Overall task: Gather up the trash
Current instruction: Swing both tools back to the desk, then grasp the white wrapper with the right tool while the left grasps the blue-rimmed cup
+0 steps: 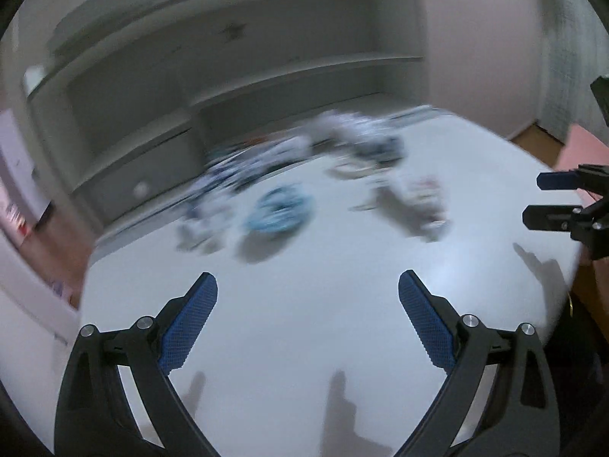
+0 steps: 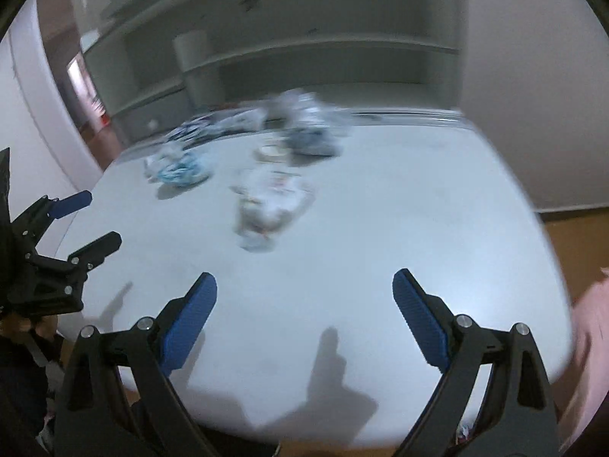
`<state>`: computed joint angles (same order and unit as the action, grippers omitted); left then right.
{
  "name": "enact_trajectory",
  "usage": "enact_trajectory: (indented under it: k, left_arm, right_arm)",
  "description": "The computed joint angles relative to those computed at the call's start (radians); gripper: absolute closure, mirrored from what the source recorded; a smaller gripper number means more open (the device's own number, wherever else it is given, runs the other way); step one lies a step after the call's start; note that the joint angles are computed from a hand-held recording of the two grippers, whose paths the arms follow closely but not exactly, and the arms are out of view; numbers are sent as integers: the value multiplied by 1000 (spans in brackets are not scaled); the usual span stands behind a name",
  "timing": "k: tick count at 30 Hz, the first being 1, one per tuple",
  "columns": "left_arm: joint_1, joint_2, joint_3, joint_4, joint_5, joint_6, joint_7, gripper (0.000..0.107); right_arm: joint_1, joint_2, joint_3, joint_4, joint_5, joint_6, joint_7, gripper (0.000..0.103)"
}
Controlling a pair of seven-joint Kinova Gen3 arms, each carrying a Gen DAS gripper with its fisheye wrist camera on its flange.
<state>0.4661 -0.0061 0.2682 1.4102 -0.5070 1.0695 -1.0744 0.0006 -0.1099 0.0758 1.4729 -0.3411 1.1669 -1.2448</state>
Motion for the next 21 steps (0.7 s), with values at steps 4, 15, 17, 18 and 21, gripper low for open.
enact_trajectory:
  k: [4, 15, 17, 18, 21]
  left_arm:
    - [-78, -3, -62, 30, 89, -62, -103, 14]
    - [-119, 123, -102, -46, 183, -150, -242, 14]
    - [-103, 160, -110, -77, 175, -155, -254, 14]
    - [-92, 171, -117, -85, 166, -160, -250, 14]
    - [-78, 209, -132, -119, 176, -163, -263, 14]
  right_arm:
    - [-63, 129, -84, -114, 102, 0, -128, 13]
    - [-119, 330, -114, -325, 209, 109, -267, 69]
    - [-108, 322, -116, -314, 192, 93, -266, 74]
    - [-101, 314, -116, -308, 182, 87, -263, 76]
    - [-85, 289, -116, -297, 156, 72, -253, 77]
